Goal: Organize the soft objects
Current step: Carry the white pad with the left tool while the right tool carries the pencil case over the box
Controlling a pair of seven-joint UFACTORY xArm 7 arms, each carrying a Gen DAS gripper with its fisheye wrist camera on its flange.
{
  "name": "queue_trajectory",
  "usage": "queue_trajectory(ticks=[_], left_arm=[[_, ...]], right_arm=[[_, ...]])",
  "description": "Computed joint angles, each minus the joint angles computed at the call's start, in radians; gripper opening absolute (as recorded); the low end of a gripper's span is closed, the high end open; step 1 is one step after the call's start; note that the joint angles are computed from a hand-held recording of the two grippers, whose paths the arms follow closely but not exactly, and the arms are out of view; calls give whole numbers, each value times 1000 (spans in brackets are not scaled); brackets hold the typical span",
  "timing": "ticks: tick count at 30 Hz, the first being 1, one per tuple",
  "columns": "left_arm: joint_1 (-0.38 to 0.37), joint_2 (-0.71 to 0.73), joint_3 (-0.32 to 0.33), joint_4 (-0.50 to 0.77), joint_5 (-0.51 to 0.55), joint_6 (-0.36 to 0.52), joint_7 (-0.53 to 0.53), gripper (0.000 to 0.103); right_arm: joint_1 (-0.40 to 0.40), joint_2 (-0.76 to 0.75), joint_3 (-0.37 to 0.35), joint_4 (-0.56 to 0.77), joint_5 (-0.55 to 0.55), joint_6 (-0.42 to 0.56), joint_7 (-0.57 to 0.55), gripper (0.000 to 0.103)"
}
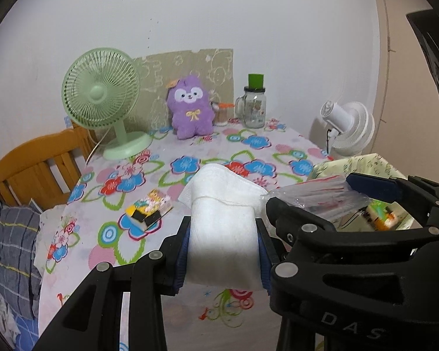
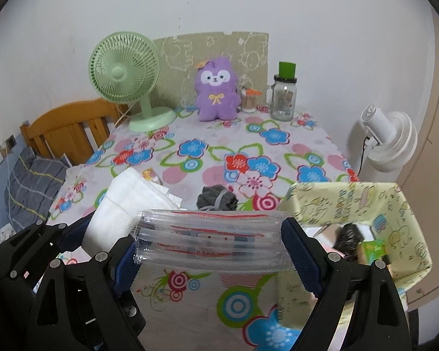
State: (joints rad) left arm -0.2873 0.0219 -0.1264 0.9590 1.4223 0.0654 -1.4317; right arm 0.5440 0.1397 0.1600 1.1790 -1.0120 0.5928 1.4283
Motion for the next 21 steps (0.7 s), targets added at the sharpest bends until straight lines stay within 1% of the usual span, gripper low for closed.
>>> queue_trajectory(ticks=[5, 13, 18, 21], left_arm=[[-24, -2, -19, 25, -5, 23, -10, 41], [-83, 40, -38, 94, -21, 61, -5, 41], [-131, 85, -31, 147, -33, 73, 8, 41], [-162, 118, -22, 181, -57, 77, 35, 41]], right_arm=[[-24, -65, 4, -49, -18, -7, -4, 89], [-108, -165, 27, -142, -32, -39, 7, 89], [-170, -220, 41, -199, -33, -64, 12, 89], [-205, -246, 48, -227, -36, -71, 15, 89]])
